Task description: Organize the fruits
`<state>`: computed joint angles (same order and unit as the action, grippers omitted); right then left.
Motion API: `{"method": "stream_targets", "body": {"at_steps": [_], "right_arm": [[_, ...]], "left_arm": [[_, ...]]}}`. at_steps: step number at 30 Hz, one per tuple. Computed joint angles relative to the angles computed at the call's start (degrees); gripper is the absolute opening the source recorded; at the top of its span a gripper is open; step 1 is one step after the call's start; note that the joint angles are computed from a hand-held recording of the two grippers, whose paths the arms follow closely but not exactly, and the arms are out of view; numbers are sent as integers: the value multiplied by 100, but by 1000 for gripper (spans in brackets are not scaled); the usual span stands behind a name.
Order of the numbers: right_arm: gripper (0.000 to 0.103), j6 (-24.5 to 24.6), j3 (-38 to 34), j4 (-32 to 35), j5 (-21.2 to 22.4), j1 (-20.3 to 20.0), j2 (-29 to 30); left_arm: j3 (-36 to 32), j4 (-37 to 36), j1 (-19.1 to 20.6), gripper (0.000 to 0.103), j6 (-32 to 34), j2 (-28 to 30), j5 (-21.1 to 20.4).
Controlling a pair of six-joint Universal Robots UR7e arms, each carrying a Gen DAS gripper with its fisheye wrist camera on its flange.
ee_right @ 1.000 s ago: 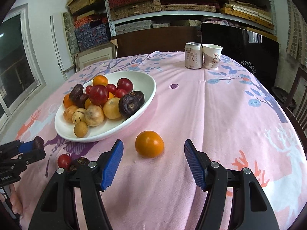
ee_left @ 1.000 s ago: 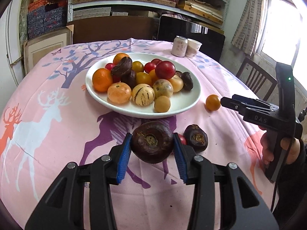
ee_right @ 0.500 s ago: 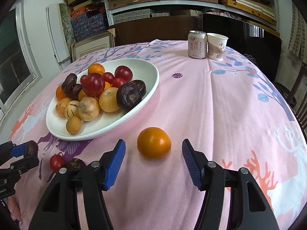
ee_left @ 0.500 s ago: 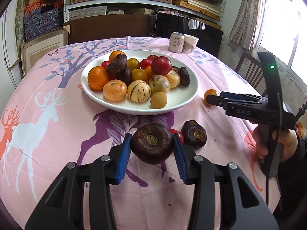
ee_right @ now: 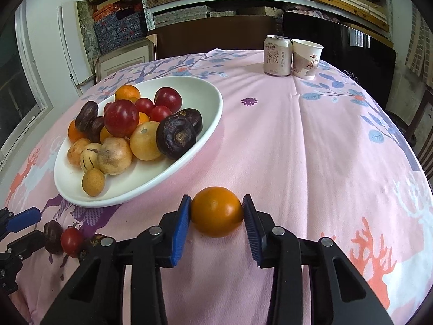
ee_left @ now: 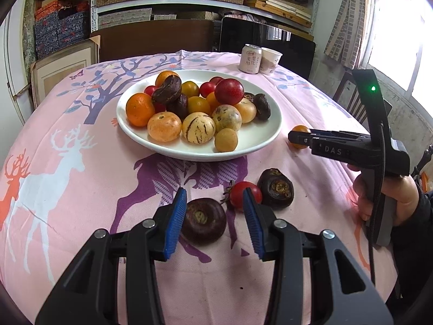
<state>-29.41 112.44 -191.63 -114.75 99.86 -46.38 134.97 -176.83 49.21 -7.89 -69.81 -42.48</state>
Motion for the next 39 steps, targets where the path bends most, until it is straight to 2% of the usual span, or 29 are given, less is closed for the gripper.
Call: {"method": "stream_targets", "body": {"at_steps": [1,2,4,6,8,11,17,19,23,25,27,31,37,39], "right_arm": [[40,11,7,23,35,-14,-17],[40,21,6,39,51,-21,-23],[40,11,-5,37,32,-11,-8],[40,21,-2,45,48,-15,-12],[41,42,10,100,78,-30,-38],[41,129,12,211,108,-59,-73],[41,43,44,163,154,-51,-79],[41,47,55,173,174,-55,-93],[44,46,60,222,218,-70,-115],[49,36,73,178,217,-69,-118],[53,43,95,117,235,-75,-129],[69,77,162,-57,323,-119,-184],[71,38,16,251,188,-103,-129],[71,-69,-21,121,85,-55,-58]], "left_arm": [[-46,311,3,42,-8,-5,-30],[-62,494,-55,44,10,70,155],[-74,597,-201,50,174,287,536],[-103,632,-243,60,335,421,676],[-173,832,-190,65,262,450,785],[-259,1195,-48,66,-12,339,936],[-343,1407,202,67,-121,152,558],[-337,1333,287,61,-46,72,295],[-326,1163,266,48,119,137,240],[-330,1078,267,42,176,170,206],[-332,1065,246,42,169,195,224],[-334,1056,300,42,201,121,-27],[-396,1119,309,46,158,182,21],[-438,1150,322,53,151,213,26]]}}
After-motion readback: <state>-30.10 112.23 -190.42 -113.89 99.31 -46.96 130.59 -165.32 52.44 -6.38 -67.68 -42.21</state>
